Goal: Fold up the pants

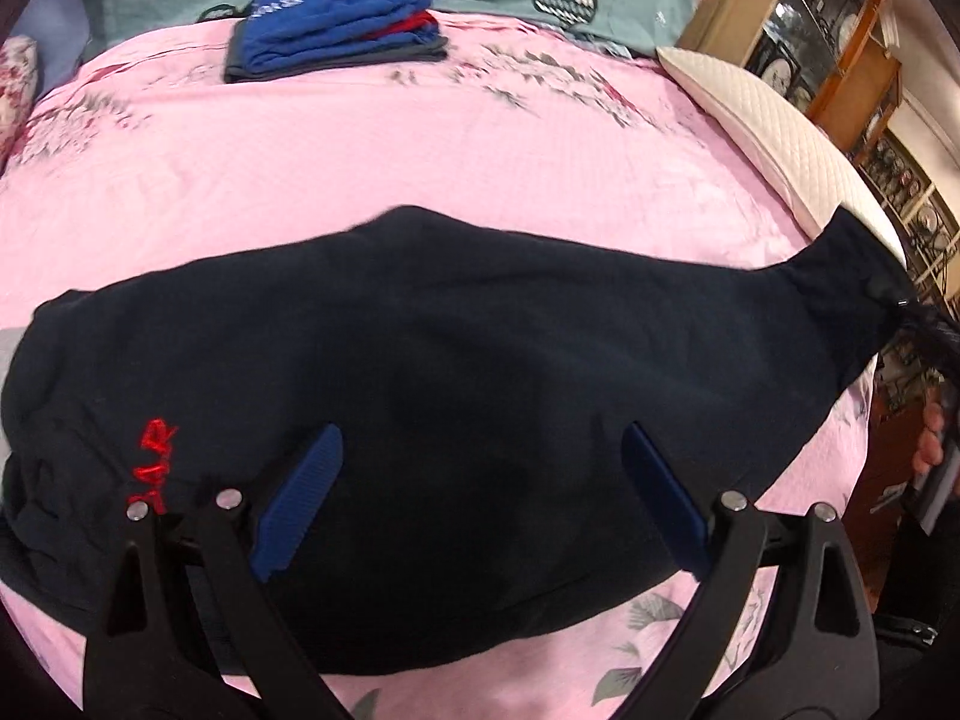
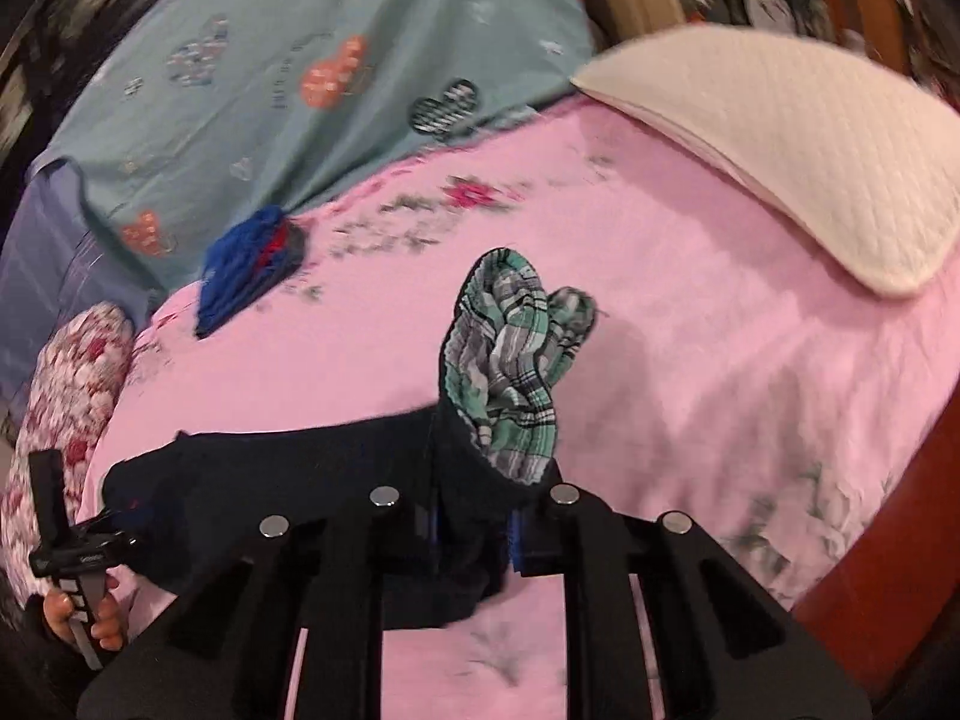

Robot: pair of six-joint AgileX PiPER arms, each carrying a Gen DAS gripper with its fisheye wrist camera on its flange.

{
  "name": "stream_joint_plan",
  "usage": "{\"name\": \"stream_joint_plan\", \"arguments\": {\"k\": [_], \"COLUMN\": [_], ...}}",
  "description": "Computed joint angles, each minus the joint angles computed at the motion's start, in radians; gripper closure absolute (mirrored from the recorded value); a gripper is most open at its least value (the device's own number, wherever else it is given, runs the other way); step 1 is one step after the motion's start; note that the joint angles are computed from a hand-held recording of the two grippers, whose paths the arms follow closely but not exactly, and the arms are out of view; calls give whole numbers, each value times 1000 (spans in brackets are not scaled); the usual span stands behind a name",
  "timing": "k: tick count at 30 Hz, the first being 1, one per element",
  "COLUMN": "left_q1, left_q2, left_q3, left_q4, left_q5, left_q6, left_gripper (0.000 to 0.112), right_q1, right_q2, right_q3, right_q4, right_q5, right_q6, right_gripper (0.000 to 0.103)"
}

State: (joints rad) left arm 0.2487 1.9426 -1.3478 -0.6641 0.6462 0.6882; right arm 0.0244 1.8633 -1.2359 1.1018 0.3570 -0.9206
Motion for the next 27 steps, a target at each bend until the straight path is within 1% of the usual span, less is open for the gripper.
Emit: {"name": "stream_joint_plan", "arguments": {"k": [1, 2, 4, 5, 6, 7, 8, 9, 10, 11, 12, 13, 14, 15, 16, 17, 19, 20, 21, 22, 23, 24, 26, 27], "left_q1": [16, 33, 66, 82, 96, 112, 129, 151, 159, 156, 146, 143, 143, 137, 128, 112, 67, 47, 26, 4, -13, -18, -16, -15], "left_q2": [-6, -15, -33, -41, -46, -52, -58, -72, -97, -116, -144, -152, -157, -161, -159, -159, -140, -127, -115, -99, -79, -67, -74, -77], "left_q3": [7, 17, 44, 60, 71, 87, 95, 118, 150, 176, 210, 216, 218, 216, 210, 209, 187, 178, 174, 167, 157, 151, 168, 172], "left_q4": [-12, -22, -29, -24, -15, -9, -25, -61, -72, -69, -63, -67, -88, -126, -143, -156, -166, -173, -168, -134, -87, -64, -71, -58], "left_q5": [-3, -5, -22, -31, -37, -44, -34, -24, -39, -65, -98, -101, -88, -72, -69, -73, -71, -70, -84, -98, -101, -100, -117, -119], "left_q6": [8, 16, 17, 12, 6, 6, 32, 86, 123, 144, 174, 195, 224, 263, 280, 292, 292, 299, 294, 260, 214, 190, 206, 193], "left_gripper": [17, 17, 17, 17, 17, 17, 17, 17, 17, 17, 16, 16, 16, 16, 16, 16, 16, 16, 16, 16, 16, 15, 15, 15], "right_q1": [87, 155, 269, 341, 392, 438, 479, 512, 527, 527, 525, 512, 485, 466, 448, 445, 453, 455, 460, 466, 468, 454, 454, 451], "right_q2": [-29, -39, 2, 51, 107, 180, 268, 336, 367, 364, 324, 272, 232, 201, 175, 162, 161, 173, 195, 225, 255, 302, 368, 377], "right_q3": [-19, -44, -135, -201, -265, -348, -441, -494, -507, -480, -414, -343, -305, -271, -240, -225, -243, -261, -294, -336, -381, -436, -513, -515], "right_q4": [-94, -154, -257, -353, -438, -538, -616, -653, -651, -609, -527, -427, -327, -262, -238, -253, -350, -377, -404, -455, -499, -506, -561, -550], "right_q5": [-34, -43, -16, -5, 18, 58, 130, 183, 208, 195, 147, 120, 131, 113, 86, 54, 45, 53, 70, 96, 132, 193, 267, 263], "right_q6": [69, 113, 202, 286, 361, 450, 511, 538, 528, 478, 388, 302, 230, 183, 164, 184, 288, 318, 344, 391, 434, 437, 491, 485], "right_gripper": [87, 87, 87, 85, 84, 79, 71, 70, 67, 63, 63, 63, 63, 63, 63, 63, 63, 63, 63, 63, 63, 63, 66, 68]}}
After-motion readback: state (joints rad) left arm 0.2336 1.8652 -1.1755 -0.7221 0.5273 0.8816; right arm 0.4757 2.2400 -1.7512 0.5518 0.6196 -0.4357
